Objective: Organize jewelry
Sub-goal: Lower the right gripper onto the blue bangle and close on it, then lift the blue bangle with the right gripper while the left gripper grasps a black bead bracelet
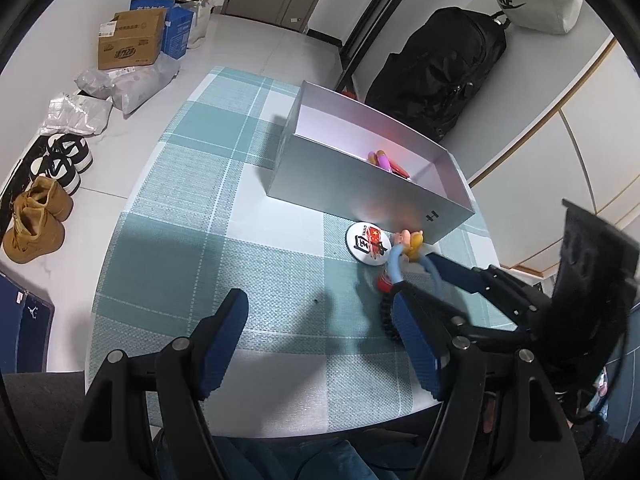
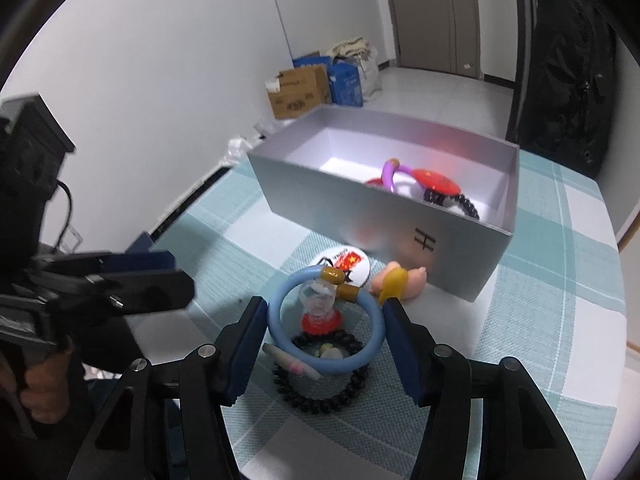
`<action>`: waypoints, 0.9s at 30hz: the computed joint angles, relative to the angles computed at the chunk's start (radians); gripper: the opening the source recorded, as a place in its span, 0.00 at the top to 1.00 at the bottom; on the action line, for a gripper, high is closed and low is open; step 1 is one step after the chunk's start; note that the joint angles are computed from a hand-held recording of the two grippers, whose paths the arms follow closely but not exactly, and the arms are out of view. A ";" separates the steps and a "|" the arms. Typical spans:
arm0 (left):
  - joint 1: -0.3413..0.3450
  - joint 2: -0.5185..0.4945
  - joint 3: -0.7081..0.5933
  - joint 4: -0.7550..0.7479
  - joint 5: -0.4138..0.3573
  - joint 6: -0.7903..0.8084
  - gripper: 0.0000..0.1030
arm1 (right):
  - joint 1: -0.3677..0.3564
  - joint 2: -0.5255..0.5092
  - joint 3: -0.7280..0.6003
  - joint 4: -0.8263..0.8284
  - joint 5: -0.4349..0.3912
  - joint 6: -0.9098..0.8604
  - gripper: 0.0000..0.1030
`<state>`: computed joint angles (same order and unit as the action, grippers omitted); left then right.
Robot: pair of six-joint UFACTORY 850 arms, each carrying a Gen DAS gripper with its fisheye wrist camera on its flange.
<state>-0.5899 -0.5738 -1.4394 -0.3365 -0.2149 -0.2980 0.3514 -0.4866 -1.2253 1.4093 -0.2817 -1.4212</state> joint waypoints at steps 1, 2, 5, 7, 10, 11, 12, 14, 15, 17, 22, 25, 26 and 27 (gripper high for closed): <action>-0.001 -0.001 -0.002 0.001 -0.001 -0.001 0.31 | -0.003 0.007 0.006 0.025 -0.004 -0.024 0.43; -0.002 -0.004 -0.005 0.003 -0.003 -0.001 0.31 | -0.007 0.013 0.012 0.054 -0.007 -0.051 0.43; -0.006 -0.014 -0.020 0.002 -0.014 0.002 0.31 | -0.026 0.036 0.034 0.169 -0.030 -0.145 0.43; -0.011 -0.023 -0.034 0.006 -0.026 0.007 0.31 | -0.044 0.059 0.056 0.261 -0.047 -0.218 0.43; -0.028 -0.048 -0.071 0.062 -0.058 -0.009 0.31 | -0.066 0.088 0.079 0.347 -0.069 -0.276 0.43; -0.032 -0.051 -0.077 0.075 -0.064 -0.012 0.31 | -0.072 0.095 0.086 0.371 -0.072 -0.293 0.43; -0.040 -0.061 -0.091 0.102 -0.076 -0.019 0.31 | -0.081 0.102 0.089 0.386 -0.078 -0.300 0.43; -0.053 -0.075 -0.112 0.134 -0.094 -0.026 0.31 | -0.097 0.114 0.100 0.424 -0.093 -0.322 0.43; -0.058 -0.081 -0.122 0.141 -0.101 -0.021 0.31 | -0.101 0.116 0.103 0.445 -0.094 -0.335 0.43; -0.067 -0.094 -0.140 0.146 -0.116 -0.006 0.31 | -0.111 0.125 0.110 0.464 -0.097 -0.340 0.43; -0.086 -0.130 -0.189 0.232 -0.166 -0.069 0.31 | -0.128 0.140 0.123 0.487 -0.110 -0.341 0.43; -0.096 -0.138 -0.202 0.318 -0.182 -0.145 0.31 | -0.134 0.148 0.132 0.498 -0.119 -0.349 0.43; -0.102 -0.141 -0.208 0.365 -0.191 -0.185 0.31 | -0.135 0.150 0.135 0.507 -0.122 -0.356 0.43; -0.107 -0.143 -0.214 0.397 -0.201 -0.211 0.31 | -0.137 0.152 0.137 0.514 -0.125 -0.362 0.43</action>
<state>-0.6970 -0.7170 -1.6534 0.0607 -0.4157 -0.5089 0.2147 -0.3344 -1.0881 1.9232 -0.4063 -1.7827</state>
